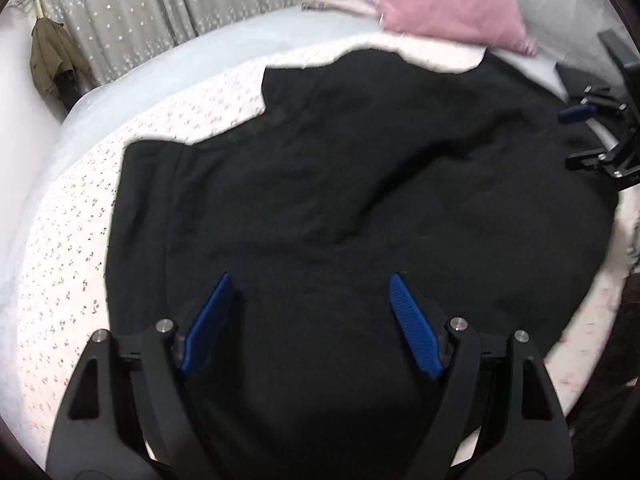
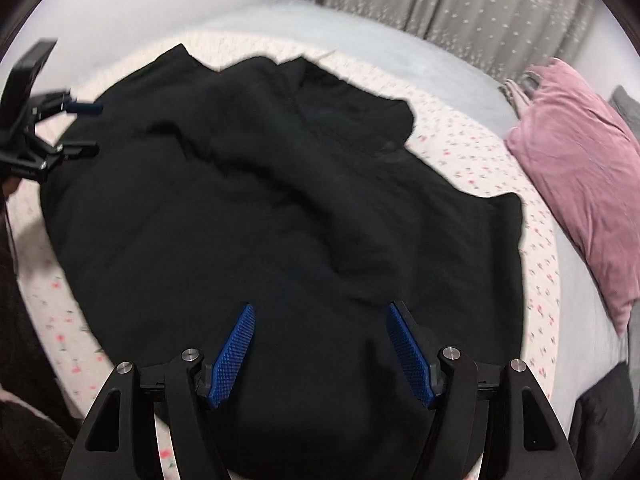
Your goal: Fold large clothes
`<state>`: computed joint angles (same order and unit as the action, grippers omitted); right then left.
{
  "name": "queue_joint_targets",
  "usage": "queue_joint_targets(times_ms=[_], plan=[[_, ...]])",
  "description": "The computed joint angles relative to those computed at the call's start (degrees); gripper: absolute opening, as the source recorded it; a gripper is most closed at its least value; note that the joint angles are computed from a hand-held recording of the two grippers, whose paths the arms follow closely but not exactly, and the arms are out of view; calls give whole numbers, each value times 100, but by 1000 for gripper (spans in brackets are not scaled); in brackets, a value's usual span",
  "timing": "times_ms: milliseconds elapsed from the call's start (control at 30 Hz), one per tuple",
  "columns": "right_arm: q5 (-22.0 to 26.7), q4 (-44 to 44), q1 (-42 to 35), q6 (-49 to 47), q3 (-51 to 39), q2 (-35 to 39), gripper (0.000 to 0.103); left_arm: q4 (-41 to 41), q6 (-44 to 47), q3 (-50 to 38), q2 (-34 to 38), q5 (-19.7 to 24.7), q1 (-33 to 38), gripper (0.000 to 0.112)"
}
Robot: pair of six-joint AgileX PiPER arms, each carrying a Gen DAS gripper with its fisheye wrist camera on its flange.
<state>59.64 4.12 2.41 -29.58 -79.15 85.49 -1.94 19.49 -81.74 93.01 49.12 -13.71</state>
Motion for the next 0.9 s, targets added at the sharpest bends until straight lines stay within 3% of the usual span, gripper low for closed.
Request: queue_joint_targets(times_ms=[67,267,767,900], plan=[[-149,-163,125,126,14,217,70,266,-210,-91,221,-63,-26,81],[-416,78,0,85,-167,682,70,-65,-64,-488,639,-100,381,81],[-624,-82,-16,90,-946,1414,74,443,-582,-1601,1511,-66,689,81],[-445,102,-225,159,-1421,1764,76,592,-792,-1888,1727,-53,772,81]])
